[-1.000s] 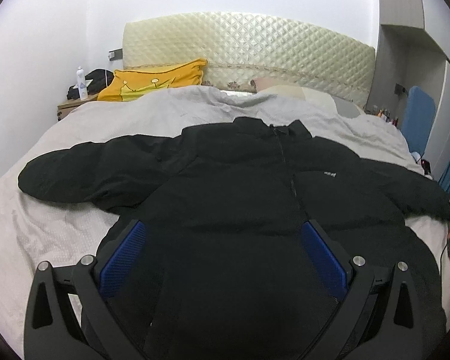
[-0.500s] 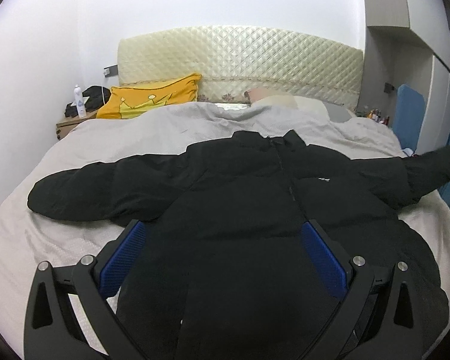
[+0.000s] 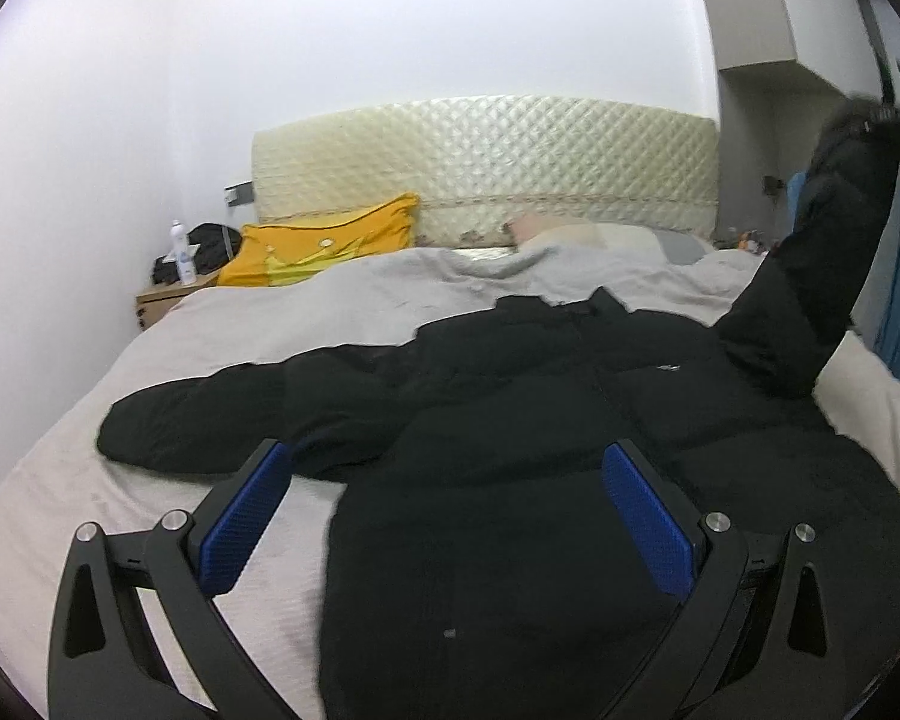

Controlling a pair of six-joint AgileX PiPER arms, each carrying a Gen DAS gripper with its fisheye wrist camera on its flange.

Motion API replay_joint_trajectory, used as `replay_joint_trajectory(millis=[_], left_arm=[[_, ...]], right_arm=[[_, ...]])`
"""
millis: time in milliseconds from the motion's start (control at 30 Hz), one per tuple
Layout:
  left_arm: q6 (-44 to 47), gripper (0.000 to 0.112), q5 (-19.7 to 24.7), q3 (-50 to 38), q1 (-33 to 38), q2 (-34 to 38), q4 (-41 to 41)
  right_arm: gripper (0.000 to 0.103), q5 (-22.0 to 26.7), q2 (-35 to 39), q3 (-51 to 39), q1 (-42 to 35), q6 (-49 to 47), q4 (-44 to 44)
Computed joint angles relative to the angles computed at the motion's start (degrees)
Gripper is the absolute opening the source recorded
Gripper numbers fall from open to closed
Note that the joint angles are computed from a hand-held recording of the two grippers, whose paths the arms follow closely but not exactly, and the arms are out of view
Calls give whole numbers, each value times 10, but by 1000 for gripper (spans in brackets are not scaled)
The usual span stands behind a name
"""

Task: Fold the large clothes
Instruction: 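Lift the sleeve with the right gripper and fold it across the jacket body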

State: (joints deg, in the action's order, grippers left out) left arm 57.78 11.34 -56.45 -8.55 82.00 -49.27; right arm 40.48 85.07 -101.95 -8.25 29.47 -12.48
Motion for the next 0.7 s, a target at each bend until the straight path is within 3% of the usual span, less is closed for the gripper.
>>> replay_joint_trajectory(millis=[200, 300, 633, 700], left_arm=[[-37, 103, 67, -35, 55, 13, -18], [-45, 103, 67, -30, 63, 6, -12], [-40, 103, 42, -13, 80, -7, -35], [-48, 103, 39, -14, 86, -4, -33]], right_arm=[[6, 50, 116, -123, 145, 49, -88], [8, 64, 177, -178, 194, 58, -99], [9, 28, 329, -228, 270, 42, -51], [10, 40, 381, -277, 282, 30, -33]])
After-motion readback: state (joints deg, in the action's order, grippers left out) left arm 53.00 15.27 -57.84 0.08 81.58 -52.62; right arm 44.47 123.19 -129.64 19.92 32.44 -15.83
